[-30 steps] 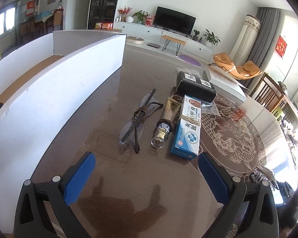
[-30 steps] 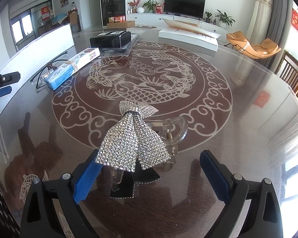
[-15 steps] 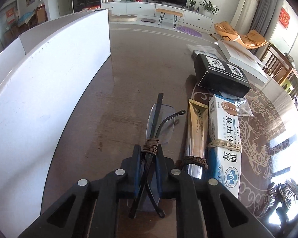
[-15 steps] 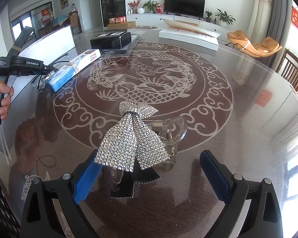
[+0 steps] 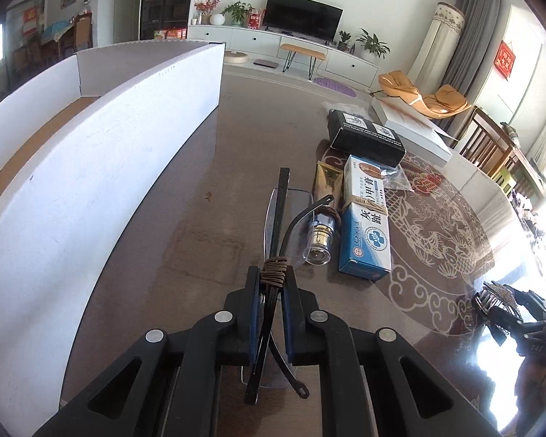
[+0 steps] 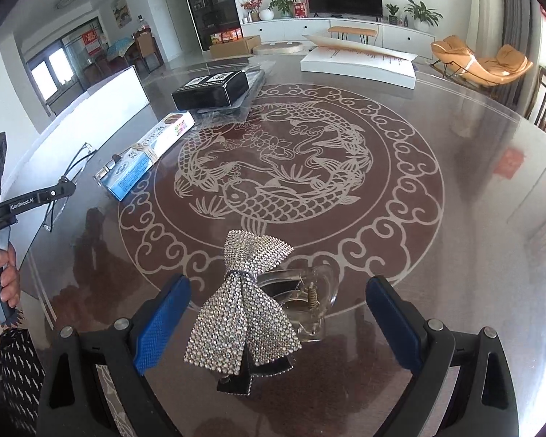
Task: Organize objects
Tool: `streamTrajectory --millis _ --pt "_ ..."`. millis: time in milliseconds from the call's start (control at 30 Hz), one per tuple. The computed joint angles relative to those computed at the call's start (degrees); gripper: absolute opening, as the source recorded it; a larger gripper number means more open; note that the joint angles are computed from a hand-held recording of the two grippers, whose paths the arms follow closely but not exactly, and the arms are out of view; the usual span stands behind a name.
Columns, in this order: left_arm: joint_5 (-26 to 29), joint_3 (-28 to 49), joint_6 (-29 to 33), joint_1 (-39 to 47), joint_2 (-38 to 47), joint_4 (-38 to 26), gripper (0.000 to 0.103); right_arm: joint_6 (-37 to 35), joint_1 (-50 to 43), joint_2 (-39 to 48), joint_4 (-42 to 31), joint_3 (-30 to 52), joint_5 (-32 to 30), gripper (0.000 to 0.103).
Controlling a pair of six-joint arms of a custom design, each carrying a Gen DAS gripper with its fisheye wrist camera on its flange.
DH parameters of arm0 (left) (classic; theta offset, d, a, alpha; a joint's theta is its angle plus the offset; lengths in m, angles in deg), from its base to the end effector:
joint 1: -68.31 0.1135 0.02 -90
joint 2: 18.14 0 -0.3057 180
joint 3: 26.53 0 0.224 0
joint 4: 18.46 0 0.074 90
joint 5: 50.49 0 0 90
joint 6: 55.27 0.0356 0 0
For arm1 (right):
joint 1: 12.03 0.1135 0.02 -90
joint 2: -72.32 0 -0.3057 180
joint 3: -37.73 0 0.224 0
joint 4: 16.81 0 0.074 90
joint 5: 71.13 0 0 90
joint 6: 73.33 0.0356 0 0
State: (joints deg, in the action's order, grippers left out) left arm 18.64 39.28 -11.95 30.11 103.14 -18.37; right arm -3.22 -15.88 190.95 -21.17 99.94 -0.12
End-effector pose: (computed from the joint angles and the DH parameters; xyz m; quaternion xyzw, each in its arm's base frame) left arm 0.2960 -0.2168 0.1020 -0.1232 0.9324 -0.0699 0.3326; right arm 0.3429 -0.0115 0.1012 -0.1744 0.9393 0.1050 0.2763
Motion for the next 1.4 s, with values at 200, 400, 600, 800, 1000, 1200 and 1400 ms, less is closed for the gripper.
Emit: streamTrajectory --millis 200,400,600,800,1000,1200,1400 --pt "-4.6 -10.3 -2.9 -4.2 -13.0 2.4 0.011 -0.5 -0.2 -0.5 -7.6 2.8 1.7 0.050" --pt "-5.6 -22.5 -3.3 1.4 -34.2 -2.6 0.011 2.7 4.1 -9.2 -11.2 2.0 -4.0 0.050" --pt "3.3 -27.5 5.0 24.5 -49.5 -12.6 0.011 14.4 25.6 -11.2 -14.8 14.1 -6.5 0.050" --pt "10.7 -30.2 12.7 39.9 -42.3 -9.6 0.011 21.0 44.8 0.8 -22.4 39.2 -4.3 0.050" --pt "9.9 -32.0 9.3 40.3 -35.5 -6.2 0.061 24.5 53.2 20.6 -39.7 71.6 -0.3 0.078" --pt "-4.1 -33.3 -0.4 25.4 -44.4 -13.3 0.077 27.0 50.9 13.5 -27.4 56.2 1.2 0.096" --pt "-16.5 -23.3 -20.4 -6.6 -41.6 -20.6 0.083 22.8 39.5 -2.0 -5.6 22.0 3.6 0.103"
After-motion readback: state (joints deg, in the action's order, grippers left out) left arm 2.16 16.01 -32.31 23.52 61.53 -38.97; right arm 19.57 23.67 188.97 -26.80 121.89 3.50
